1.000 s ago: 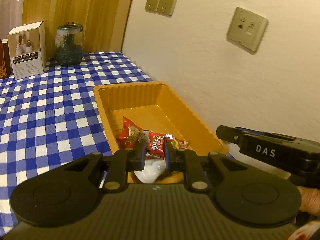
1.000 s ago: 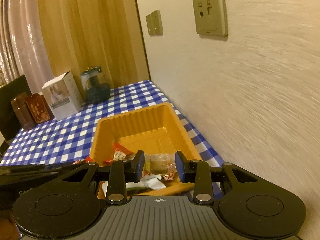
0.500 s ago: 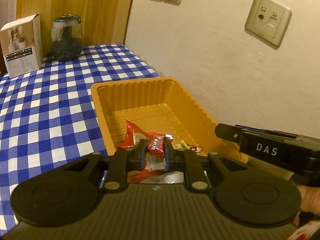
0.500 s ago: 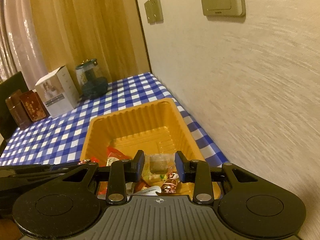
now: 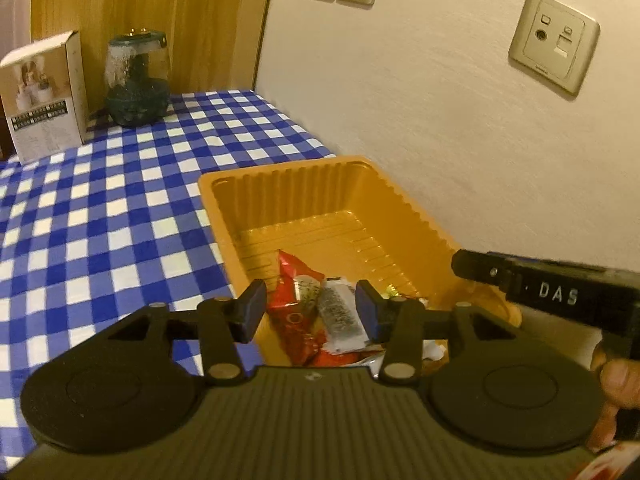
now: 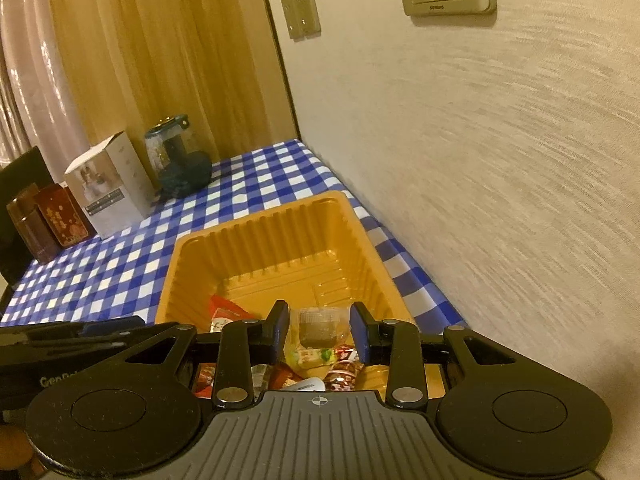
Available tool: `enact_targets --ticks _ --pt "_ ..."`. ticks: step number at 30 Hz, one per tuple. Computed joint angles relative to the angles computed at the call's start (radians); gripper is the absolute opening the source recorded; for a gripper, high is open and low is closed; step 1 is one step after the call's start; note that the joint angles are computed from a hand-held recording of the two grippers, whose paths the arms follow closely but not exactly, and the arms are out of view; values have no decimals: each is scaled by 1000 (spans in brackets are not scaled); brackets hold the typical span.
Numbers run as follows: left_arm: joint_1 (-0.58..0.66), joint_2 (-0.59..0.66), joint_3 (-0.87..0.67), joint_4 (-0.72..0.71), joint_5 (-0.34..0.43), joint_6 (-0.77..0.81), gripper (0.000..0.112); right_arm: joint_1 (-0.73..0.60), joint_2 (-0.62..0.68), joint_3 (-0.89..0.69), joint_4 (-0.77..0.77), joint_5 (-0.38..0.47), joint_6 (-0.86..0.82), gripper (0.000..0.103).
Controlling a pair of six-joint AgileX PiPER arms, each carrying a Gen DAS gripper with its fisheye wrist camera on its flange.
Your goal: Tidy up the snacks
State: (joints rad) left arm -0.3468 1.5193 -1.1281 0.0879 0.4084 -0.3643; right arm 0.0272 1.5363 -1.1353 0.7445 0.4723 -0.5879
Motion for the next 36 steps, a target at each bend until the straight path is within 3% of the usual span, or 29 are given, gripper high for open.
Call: enact_targets --ticks 15,16,18,19,28,36 --pt "0 -34 38 75 9 -28 58 22 42 -57 26 39 34 35" --pt "3 -35 40 71 8 -23 59 13 49 -63 62 55 3 39" --pt "7 -42 49 82 4 -33 72 -5 56 -57 164 66 -73 79" --pt "4 -46 53 115 4 -67 74 -10 54 -48 199 59 -90 83" --pt "-11 -92 101 207 15 -165 90 -37 27 -36 121 63 18 83" --pt "-59 -137 113 289 68 -272 100 -38 -22 -28 -9 91 125 83"
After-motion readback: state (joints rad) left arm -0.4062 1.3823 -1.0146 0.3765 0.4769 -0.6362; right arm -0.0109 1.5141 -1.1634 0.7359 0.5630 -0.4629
